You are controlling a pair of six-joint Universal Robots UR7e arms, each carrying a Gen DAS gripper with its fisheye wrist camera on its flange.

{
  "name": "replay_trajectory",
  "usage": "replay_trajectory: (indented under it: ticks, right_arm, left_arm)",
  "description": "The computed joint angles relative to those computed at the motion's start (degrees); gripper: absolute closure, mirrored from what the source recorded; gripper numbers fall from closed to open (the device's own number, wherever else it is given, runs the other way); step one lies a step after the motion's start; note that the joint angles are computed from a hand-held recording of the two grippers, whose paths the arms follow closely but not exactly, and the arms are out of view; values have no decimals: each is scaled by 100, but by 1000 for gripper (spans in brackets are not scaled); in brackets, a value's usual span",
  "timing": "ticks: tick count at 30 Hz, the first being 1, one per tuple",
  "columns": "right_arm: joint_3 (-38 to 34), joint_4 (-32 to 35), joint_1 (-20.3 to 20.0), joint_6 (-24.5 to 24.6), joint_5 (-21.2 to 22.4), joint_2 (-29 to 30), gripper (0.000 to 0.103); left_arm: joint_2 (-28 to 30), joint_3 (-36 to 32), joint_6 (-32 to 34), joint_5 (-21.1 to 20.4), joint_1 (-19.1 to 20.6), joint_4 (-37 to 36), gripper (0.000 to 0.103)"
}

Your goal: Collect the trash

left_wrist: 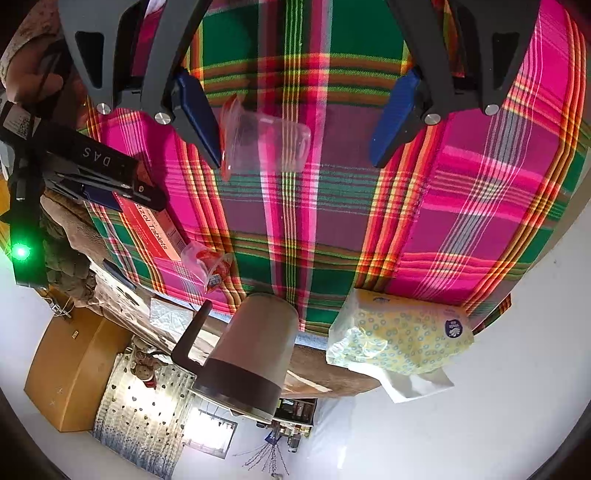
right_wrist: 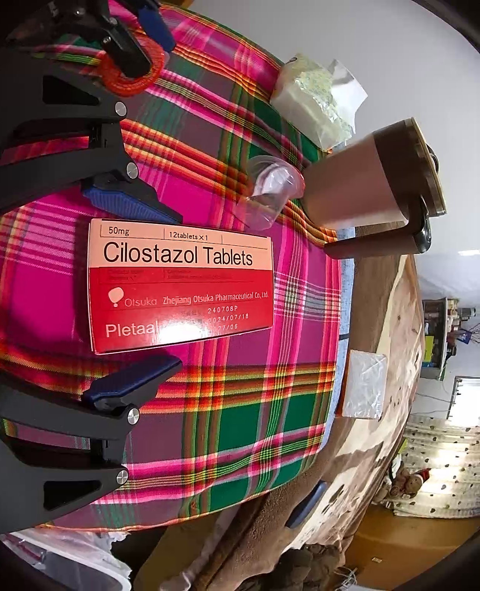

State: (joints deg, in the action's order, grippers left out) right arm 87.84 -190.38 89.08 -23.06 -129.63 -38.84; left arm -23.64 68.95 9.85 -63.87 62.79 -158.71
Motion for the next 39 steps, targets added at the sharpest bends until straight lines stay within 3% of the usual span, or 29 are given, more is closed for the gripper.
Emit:
replay_trajectory:
  ticks: [8, 13, 39]
  right_arm:
    - [177, -271, 4, -10, 15, -43, 38]
    - [297, -398, -36, 3, 130, -126, 38]
    - [1869, -2046, -121, -29, 730, -1154, 38]
  left_arm:
    - [-4, 43, 96, -31, -17, -61, 50]
    - [-2, 66, 136, -15, -47, -70, 58]
    - [-483, 1273, 550, -164, -696, -1282, 59]
